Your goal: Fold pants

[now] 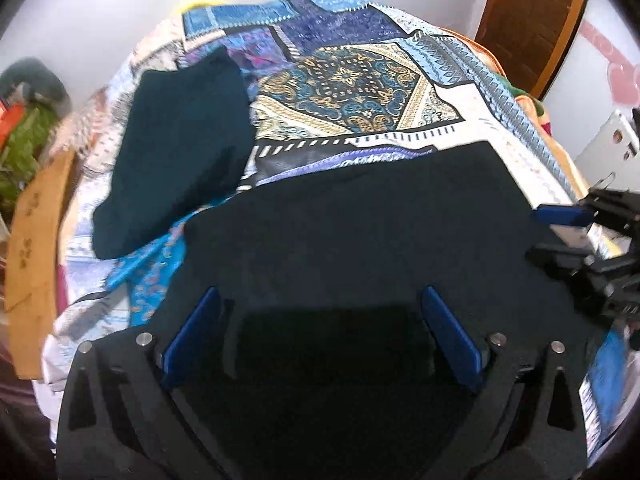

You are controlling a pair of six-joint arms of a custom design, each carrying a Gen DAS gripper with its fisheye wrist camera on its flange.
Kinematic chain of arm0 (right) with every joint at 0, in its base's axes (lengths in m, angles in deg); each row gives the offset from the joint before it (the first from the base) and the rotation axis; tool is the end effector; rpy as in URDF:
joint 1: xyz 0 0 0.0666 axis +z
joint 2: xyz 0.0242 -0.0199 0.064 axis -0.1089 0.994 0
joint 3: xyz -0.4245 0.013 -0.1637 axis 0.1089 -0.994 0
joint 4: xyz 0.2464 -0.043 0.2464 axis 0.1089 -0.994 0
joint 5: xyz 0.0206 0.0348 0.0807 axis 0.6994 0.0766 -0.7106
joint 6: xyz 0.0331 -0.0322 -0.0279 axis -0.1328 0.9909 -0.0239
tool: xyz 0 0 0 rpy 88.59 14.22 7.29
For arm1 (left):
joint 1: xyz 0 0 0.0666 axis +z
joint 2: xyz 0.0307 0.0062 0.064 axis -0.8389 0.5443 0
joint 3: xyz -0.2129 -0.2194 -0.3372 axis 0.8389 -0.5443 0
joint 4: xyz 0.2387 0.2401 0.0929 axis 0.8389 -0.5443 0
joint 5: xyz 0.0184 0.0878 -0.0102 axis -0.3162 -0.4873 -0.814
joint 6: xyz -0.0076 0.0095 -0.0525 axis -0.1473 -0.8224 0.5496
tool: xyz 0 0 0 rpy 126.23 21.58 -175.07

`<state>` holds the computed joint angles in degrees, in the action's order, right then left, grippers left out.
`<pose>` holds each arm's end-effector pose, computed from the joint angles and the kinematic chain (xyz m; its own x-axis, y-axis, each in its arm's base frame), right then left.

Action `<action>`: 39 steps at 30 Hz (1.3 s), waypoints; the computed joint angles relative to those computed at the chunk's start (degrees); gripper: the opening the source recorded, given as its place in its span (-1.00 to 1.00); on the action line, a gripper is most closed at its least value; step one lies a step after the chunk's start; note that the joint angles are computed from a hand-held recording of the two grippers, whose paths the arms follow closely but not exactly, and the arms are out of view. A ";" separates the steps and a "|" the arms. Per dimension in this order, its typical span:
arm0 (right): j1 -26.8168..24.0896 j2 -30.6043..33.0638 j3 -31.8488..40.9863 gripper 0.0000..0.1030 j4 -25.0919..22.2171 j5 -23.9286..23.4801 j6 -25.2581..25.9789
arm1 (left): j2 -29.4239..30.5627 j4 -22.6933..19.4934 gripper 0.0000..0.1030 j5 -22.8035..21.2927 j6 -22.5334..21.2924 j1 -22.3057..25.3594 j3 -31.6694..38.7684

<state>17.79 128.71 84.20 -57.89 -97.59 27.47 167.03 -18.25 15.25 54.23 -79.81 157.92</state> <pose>0.5086 0.2329 0.4761 -0.8006 -0.2893 -0.5247 -0.4331 0.8845 0.1733 0.5817 -0.2423 0.4682 -0.8403 0.2893 -0.4584 0.3108 0.9500 0.0298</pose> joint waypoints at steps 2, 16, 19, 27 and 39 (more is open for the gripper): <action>-0.14 -1.03 -1.52 -0.06 -0.08 0.05 -1.32 | -1.65 1.66 0.98 -0.69 0.30 -0.04 -2.66; 1.89 -8.31 -6.33 -0.05 -0.35 7.60 -2.62 | -13.06 7.95 0.97 -6.11 4.10 0.82 -17.17; 2.94 -8.91 -4.82 -0.05 0.35 8.51 -2.32 | -16.36 9.28 0.97 -7.98 5.95 2.06 -19.50; 8.00 -6.82 1.64 0.00 3.65 7.92 -0.90 | -25.22 10.14 0.97 -8.48 12.90 9.41 -25.63; 14.38 4.06 10.16 0.00 0.59 2.83 -0.06 | -29.75 10.56 0.97 16.22 24.87 21.42 -40.60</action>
